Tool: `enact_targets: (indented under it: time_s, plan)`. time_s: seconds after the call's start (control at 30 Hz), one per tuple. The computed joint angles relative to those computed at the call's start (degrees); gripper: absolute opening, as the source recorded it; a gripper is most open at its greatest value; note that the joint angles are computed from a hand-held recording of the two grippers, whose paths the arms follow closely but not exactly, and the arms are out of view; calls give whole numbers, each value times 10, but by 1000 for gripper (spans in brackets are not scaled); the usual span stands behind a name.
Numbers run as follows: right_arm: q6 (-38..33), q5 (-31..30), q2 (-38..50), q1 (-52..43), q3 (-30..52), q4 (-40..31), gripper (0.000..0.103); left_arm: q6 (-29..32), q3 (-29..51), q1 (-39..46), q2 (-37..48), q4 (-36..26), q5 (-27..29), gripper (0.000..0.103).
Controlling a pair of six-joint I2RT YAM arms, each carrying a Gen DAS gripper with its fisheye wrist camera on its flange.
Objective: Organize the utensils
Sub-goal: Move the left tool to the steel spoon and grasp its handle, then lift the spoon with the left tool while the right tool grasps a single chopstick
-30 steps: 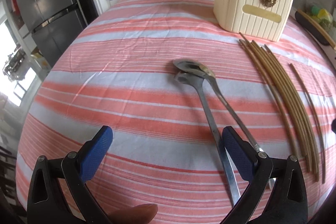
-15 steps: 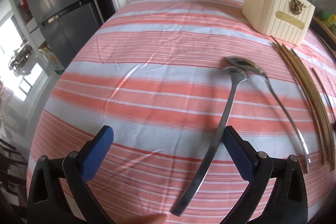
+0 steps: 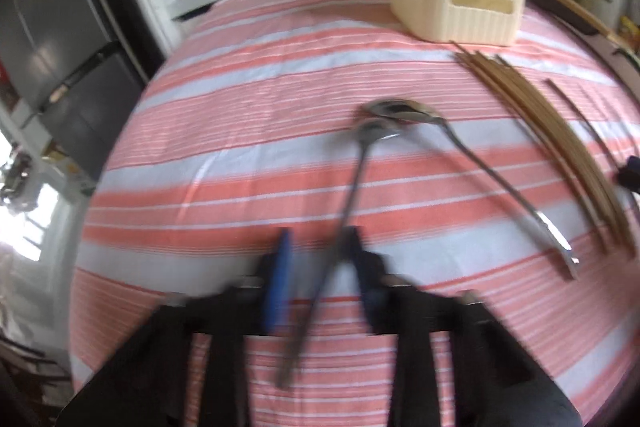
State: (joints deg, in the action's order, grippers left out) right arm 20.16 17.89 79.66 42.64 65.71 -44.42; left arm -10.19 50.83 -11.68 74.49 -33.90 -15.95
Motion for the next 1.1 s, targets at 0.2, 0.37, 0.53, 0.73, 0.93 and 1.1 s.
enact_targets:
  time_s: [0.2,0.37,0.53,0.73,0.93,1.1]
  plan:
    - [3,3,-22,-8,-14,-3,39,8,-4,70,-21,-3,150,7]
    - [1,-2,-31,-24,-22,-5,39,-5,-14,187,-31,-23,321,7]
    - [1,-21,-40,-39,-28,-4,39,11,-19,234,-30,-28,354,7]
    - [-15,-22,-32,-42,-20,-15,39,2,-28,215,-49,-14,328,59]
    - [-39,-18,-13,-47,1,-30,33,9,-50,139,-74,-9,197,76]
    - [-16,-19,0,-62,44,-113,33,47,-54,177,-81,-20,192,80]
